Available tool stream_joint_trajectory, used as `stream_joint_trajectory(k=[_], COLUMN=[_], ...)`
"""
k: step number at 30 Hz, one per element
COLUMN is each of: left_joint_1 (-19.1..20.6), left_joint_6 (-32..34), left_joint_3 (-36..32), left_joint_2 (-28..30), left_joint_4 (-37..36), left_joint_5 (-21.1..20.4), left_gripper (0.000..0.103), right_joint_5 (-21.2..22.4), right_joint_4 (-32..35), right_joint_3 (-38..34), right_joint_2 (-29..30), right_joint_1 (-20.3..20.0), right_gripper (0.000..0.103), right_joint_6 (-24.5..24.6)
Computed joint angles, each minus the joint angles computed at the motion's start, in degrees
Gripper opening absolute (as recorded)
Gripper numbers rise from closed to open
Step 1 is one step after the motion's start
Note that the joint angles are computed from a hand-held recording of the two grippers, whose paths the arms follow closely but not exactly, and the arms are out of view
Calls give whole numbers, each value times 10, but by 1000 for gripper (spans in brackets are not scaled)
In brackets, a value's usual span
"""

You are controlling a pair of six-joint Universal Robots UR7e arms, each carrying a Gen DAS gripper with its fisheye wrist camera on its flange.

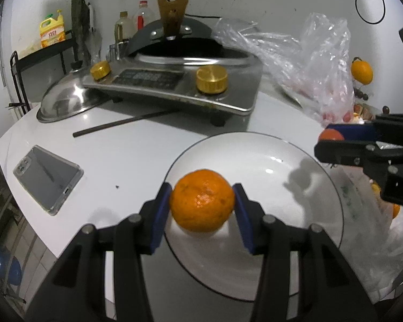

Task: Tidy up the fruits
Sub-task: 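Carry the mandarin and tomato in both grippers over the white plate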

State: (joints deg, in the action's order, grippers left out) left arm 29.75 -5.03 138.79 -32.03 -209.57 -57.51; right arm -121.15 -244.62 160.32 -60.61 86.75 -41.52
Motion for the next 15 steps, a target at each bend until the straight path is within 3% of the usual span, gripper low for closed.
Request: stream_joint_trajectory(k=[15], left_joint_1=[10], left_joint_6=[8], left_joint_3=[-18], left_joint_2=[7], left_joint_4=[13], left_joint_5=[-4], left_gripper=[48], right_joint_5=[-2], right_joint_4=[34], right_joint_3=[-28], right_joint_2=[7], right_joint_1=[-6], right_gripper=[31], right_joint_6=[3])
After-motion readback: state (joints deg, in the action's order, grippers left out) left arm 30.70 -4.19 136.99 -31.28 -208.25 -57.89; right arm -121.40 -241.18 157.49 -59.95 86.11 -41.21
